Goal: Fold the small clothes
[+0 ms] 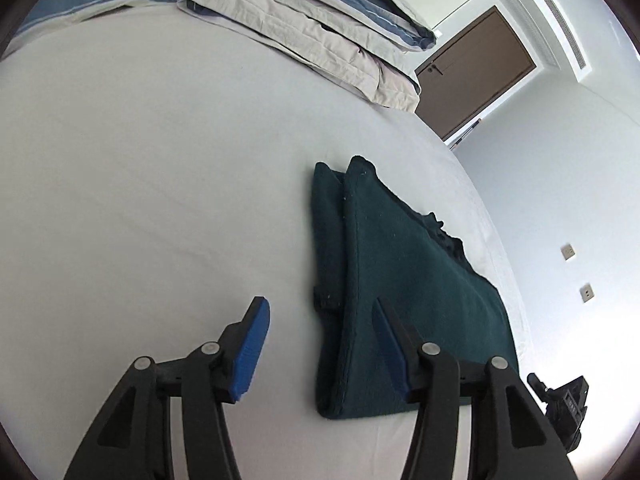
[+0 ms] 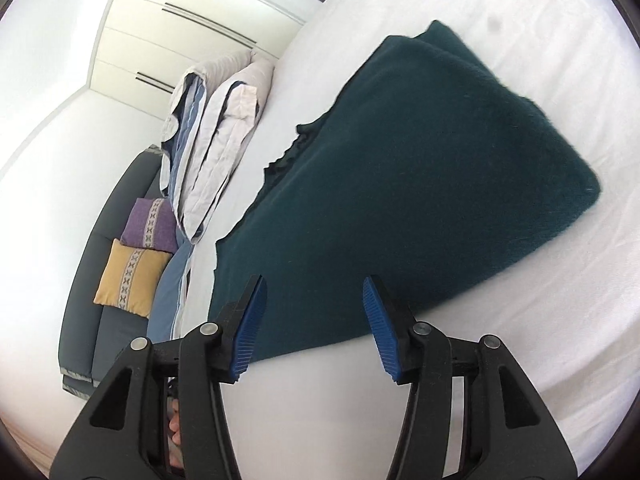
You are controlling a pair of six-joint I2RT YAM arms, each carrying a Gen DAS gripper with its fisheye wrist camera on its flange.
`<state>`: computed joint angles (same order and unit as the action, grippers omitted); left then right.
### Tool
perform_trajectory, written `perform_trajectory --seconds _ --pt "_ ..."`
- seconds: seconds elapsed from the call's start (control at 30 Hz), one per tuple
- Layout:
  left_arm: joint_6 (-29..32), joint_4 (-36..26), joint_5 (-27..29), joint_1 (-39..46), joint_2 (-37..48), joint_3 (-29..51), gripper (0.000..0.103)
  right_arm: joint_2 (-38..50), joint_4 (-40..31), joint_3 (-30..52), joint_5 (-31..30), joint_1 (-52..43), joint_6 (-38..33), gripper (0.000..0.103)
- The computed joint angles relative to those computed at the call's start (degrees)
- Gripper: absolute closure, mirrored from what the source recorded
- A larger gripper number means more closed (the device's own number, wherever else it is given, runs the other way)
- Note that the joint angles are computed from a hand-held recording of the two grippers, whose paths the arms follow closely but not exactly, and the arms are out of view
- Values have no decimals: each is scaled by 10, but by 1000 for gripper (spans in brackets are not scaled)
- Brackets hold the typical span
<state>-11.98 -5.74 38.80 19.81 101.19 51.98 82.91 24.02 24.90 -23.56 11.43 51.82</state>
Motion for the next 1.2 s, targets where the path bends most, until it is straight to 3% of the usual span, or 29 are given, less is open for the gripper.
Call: perform_trajectory --seconds 0.17,0.27,0.5,0.73,0.83,1.0,1.13,1.2 --pt "-17 -63 31 -29 120 128 45 63 53 42 -19 43 35 53" --pt "-31 -77 44 -35 153 174 45 92 45 74 -19 64 32 53" --pt "39 -205 101 -43 225 289 47 138 55 115 -16 97 46 53" --pt "90 -241 110 -32 213 266 67 173 26 178 -13 127 40 53" --pt "85 -221 100 -30 203 246 76 198 -3 228 -15 135 30 53" --pt "64 -184 93 -28 183 219 81 261 -87 339 -32 137 5 53" --pt "63 -159 58 -39 158 207 85 330 -154 420 -39 132 -11 54" --pt "65 -150 37 -50 142 202 87 351 -126 419 -53 126 10 55"
